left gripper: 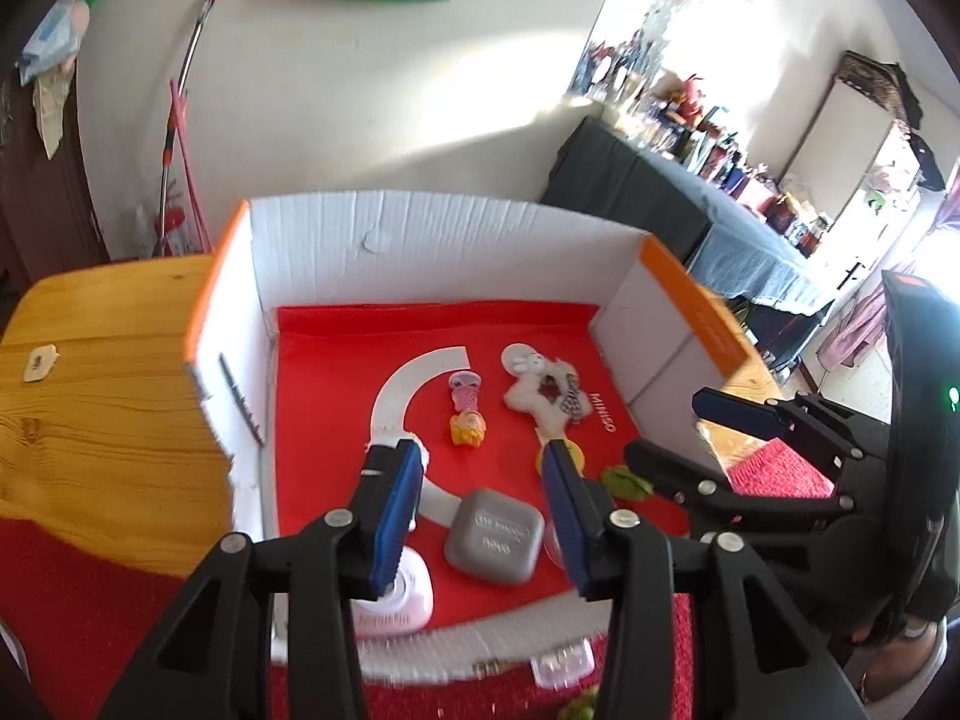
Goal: Organize objects
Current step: 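Open both tools to release the items and lift out of the box, then move both tools toward the clear square container and green yarn ball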
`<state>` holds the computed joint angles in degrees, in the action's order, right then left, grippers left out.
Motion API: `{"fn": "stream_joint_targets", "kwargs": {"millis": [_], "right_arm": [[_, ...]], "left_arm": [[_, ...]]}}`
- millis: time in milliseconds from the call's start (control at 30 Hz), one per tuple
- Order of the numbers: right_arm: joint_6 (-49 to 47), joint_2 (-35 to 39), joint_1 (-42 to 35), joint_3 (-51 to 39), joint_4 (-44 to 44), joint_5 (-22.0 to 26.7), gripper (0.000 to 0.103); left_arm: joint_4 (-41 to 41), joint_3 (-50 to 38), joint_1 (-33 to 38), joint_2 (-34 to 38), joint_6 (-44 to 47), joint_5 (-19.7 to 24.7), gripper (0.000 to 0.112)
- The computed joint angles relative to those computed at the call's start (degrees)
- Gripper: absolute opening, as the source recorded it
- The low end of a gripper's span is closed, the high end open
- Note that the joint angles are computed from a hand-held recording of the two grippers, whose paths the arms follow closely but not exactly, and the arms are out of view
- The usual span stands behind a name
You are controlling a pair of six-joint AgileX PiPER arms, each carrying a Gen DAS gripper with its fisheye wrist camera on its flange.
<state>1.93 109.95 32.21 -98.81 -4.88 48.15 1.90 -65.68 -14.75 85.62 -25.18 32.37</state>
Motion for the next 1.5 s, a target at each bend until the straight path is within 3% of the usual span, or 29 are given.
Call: {"fn": "stream_joint_targets", "kwargs": {"millis": [67,233,367,533,667,800,1000,1267,1500], "right_arm": [[-3.0,0.2,-2.8,-0.2,2.7,-2.5,0.061],[-4.1,-8.4,-2.6,11.2,6.8,-10.6,0.066],[0.7,-15.9,-1.0,20.6,2.3,-17.7,0.073],[11.9,-24.3,1.5,31.1,-8.2,-24.6,0.079],[24.7,-29.6,4.0,38.8,-19.4,-28.7,0.086],[36.2,-32.8,6.1,44.8,-28.9,-31.1,0.090],[62.0,-34.3,11.0,50.9,-53.1,-30.0,0.096],[68.3,-32.2,11.2,54.0,-56.8,-32.2,0.096],[75.6,-29.2,11.9,56.0,-62.0,-32.3,0.096]], "left_arm": [[5.7,2.9,-2.1,-3.5,-5.1,-1.2,0.053],[19.0,9.9,-6.8,-11.1,-18.2,-3.5,0.065],[30.9,15.6,-11.0,-16.5,-31.6,-3.6,0.068],[51.1,21.4,-21.0,-21.1,-53.2,3.3,0.077],[58.3,24.8,-28.6,-23.4,-63.0,9.9,0.082],[61.1,27.3,-34.2,-24.5,-69.4,15.0,0.088],[62.6,30.9,-40.0,-24.8,-77.6,19.3,0.092],[62.5,34.5,-45.3,-21.3,-85.2,21.8,0.095],[61.8,36.8,-45.6,-18.5,-88.7,19.2,0.095]]}}
